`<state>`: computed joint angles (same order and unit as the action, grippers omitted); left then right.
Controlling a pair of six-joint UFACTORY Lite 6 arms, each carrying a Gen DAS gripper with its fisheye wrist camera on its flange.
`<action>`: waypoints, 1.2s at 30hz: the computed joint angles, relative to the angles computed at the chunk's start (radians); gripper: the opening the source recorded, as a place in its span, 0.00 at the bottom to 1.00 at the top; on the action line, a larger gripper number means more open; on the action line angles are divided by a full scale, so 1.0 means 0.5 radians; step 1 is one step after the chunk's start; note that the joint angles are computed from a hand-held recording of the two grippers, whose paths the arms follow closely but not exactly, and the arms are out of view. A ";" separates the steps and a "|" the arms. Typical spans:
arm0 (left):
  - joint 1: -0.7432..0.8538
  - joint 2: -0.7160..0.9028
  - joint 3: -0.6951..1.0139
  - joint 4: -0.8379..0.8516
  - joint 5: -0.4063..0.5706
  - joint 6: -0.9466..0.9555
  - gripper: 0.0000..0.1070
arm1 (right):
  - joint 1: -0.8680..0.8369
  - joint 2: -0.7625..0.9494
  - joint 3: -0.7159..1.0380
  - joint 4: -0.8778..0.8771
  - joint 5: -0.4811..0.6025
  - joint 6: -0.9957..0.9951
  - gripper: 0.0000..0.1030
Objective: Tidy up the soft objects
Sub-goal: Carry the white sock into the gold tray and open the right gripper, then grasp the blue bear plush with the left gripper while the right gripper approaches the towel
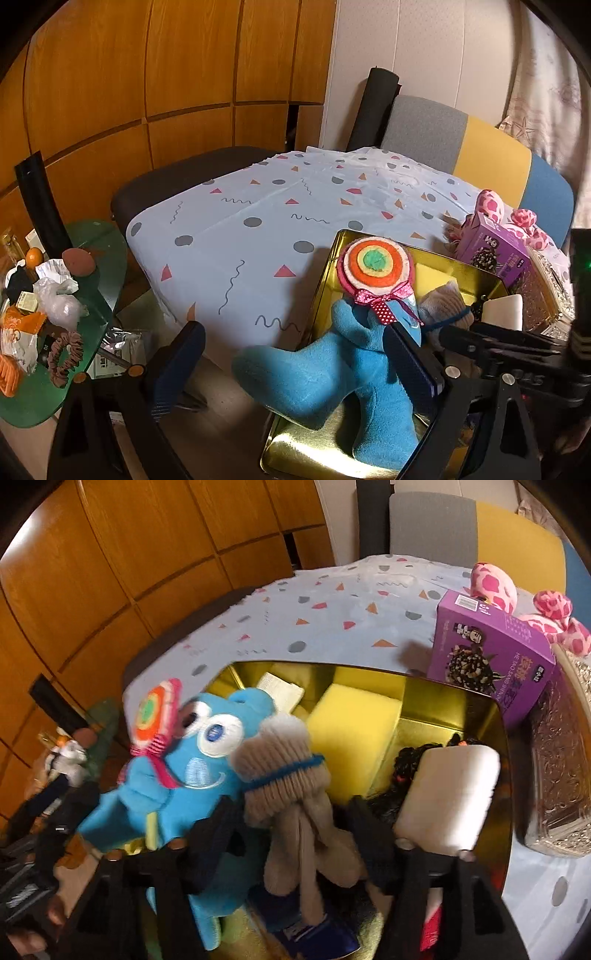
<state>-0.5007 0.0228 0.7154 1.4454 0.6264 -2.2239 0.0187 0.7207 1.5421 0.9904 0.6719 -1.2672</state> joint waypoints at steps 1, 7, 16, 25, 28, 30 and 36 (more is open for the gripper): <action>0.003 -0.001 0.000 -0.002 0.000 0.001 0.91 | -0.025 -0.031 -0.012 0.000 0.033 -0.008 0.71; -0.008 -0.043 -0.010 -0.024 0.033 0.008 0.91 | -0.082 -0.188 -0.133 0.059 0.041 -0.094 0.71; -0.170 -0.023 0.081 -0.087 0.134 0.123 0.91 | -0.189 -0.484 -0.449 0.272 -0.026 -0.404 0.71; -0.322 0.056 0.206 -0.180 0.193 0.232 0.91 | -0.416 -0.622 -0.540 0.345 0.027 -0.577 0.71; -0.366 0.106 0.262 -0.210 0.197 0.272 0.91 | -0.522 -0.602 -0.495 0.346 0.066 -0.582 0.71; -0.389 0.133 0.294 -0.221 0.201 0.297 0.91 | -0.602 -0.575 -0.447 0.338 0.095 -0.576 0.71; -0.477 0.221 0.419 -0.262 0.233 0.389 0.91 | -0.821 -0.450 -0.254 0.291 0.147 -0.542 0.71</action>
